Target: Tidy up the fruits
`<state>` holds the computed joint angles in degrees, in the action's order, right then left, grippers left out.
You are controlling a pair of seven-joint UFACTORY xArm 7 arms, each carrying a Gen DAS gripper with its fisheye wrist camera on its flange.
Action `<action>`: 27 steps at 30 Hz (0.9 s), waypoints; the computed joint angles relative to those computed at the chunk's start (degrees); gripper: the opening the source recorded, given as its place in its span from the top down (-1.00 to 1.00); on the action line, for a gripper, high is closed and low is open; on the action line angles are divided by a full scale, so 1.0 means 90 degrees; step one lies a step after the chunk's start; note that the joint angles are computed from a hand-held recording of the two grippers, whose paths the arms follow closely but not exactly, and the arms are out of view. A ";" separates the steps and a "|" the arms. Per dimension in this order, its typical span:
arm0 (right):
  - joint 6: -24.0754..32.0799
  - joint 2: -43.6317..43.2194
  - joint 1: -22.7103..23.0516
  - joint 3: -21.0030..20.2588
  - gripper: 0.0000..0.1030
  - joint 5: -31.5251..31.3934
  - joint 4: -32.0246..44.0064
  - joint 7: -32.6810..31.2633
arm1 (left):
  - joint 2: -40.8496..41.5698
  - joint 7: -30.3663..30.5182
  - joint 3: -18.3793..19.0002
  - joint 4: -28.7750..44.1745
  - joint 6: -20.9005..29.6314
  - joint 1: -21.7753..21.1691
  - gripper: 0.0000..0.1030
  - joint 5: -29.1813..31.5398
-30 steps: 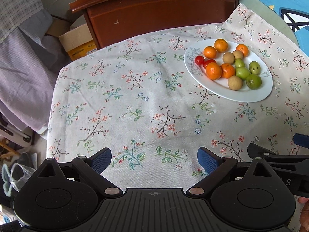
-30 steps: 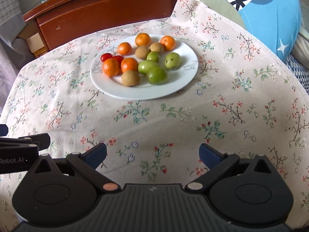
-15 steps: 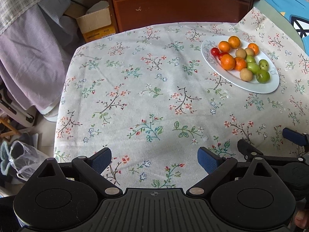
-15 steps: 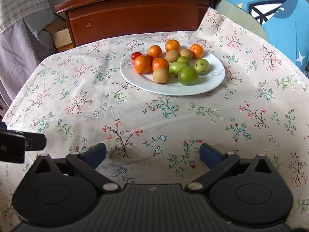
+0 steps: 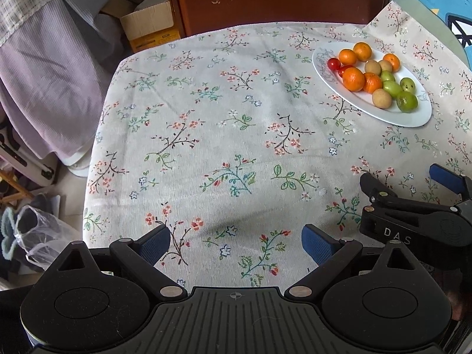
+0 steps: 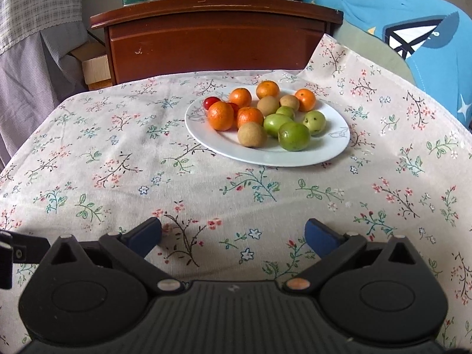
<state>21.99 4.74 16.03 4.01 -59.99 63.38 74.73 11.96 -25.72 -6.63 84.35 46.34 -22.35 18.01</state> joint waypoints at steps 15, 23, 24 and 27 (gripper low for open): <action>-0.0054 -0.0017 -0.0013 -0.0004 -0.99 -0.0134 -0.0037 0.0128 | 0.0009 -0.0046 0.0027 -0.0062 -0.0009 0.0035 -0.88 0.0018; -0.0054 -0.0018 -0.0017 0.0001 -0.99 -0.0142 -0.0039 0.0135 | 0.0127 -0.0092 0.0054 0.0067 0.0118 0.0043 -0.88 -0.0014; -0.0055 -0.0021 -0.0018 0.0000 -0.99 -0.0142 -0.0044 0.0136 | 0.0142 -0.0083 0.0056 0.0077 0.0127 0.0047 -0.88 -0.0027; -0.0056 -0.0022 -0.0019 0.0001 -0.99 -0.0145 -0.0045 0.0138 | 0.0174 -0.0050 0.0061 0.0086 0.0140 0.0060 -0.88 -0.0069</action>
<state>21.48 4.54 15.85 4.02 -61.29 62.98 75.97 13.52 -26.18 -6.08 85.12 47.60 -21.82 17.40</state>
